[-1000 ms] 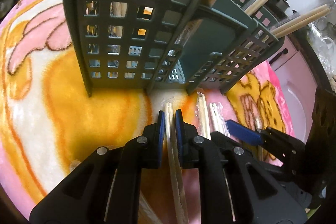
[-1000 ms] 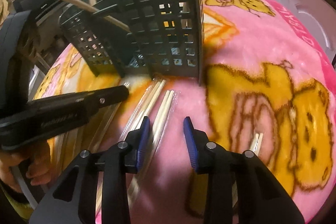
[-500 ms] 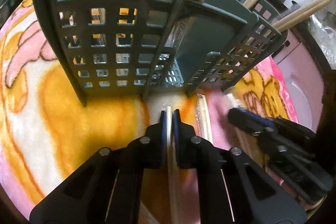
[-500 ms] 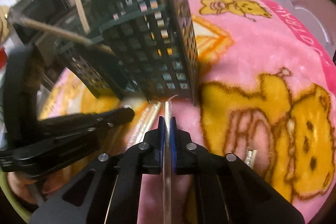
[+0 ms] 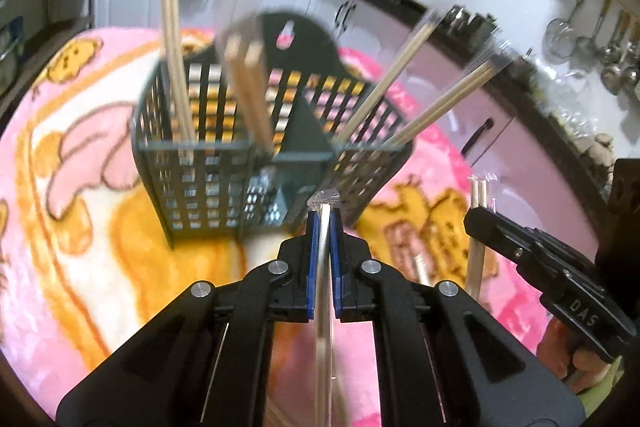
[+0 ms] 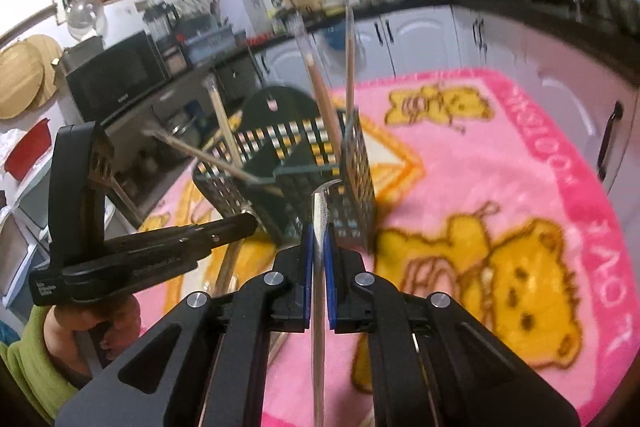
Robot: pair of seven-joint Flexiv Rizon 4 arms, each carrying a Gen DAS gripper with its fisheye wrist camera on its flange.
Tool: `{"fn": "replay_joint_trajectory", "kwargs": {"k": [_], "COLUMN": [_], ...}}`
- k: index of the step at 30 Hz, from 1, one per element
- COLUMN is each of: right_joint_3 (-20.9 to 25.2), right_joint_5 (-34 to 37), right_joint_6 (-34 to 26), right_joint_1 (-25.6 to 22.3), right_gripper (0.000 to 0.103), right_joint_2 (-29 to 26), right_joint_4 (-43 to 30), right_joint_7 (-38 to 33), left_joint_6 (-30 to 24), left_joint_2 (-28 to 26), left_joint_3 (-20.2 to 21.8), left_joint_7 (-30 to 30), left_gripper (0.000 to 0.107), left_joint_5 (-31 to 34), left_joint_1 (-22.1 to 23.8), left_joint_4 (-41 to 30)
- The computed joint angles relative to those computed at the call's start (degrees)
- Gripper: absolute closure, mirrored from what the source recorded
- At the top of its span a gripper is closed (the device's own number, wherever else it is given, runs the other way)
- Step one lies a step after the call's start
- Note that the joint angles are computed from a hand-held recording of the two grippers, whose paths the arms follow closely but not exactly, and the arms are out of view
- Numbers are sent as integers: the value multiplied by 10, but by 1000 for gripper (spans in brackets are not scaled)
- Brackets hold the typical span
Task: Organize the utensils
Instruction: 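Lift the chopstick with the left tool over the green caddy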
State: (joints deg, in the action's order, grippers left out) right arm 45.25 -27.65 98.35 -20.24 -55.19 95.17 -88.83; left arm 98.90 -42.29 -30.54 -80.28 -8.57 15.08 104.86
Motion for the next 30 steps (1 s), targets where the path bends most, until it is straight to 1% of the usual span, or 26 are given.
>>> {"fn": "replay_joint_trajectory", "kwargs": {"k": [4, 7, 14, 19, 21, 30], "right_joint_3": [7, -3, -18, -44, -56, -123], "right_joint_5": [-15, -33, -78, -97, -105, -116], "right_joint_6": [44, 77, 132, 171, 184, 241], "right_joint_1": [-18, -21, -32, -25, -22, 14], "right_gripper": [97, 97, 97, 97, 97, 97], "right_joint_2": [11, 23, 40, 57, 63, 99], "right_joint_4": [24, 46, 75, 89, 93, 105], "right_joint_7": [2, 15, 55, 84, 95, 145], "left_joint_6": [21, 39, 69, 81, 83, 90], "left_joint_2": [17, 26, 42, 54, 56, 69], "left_joint_3": [-8, -14, -29, -27, -36, -43], "left_joint_7": [-5, -16, -48, -70, -77, -98], "left_gripper": [104, 104, 104, 104, 104, 104], "left_joint_5": [12, 24, 67, 91, 103, 128], "left_joint_1": [5, 9, 30, 31, 42, 49], "left_joint_4": [8, 16, 27, 28, 31, 25]}}
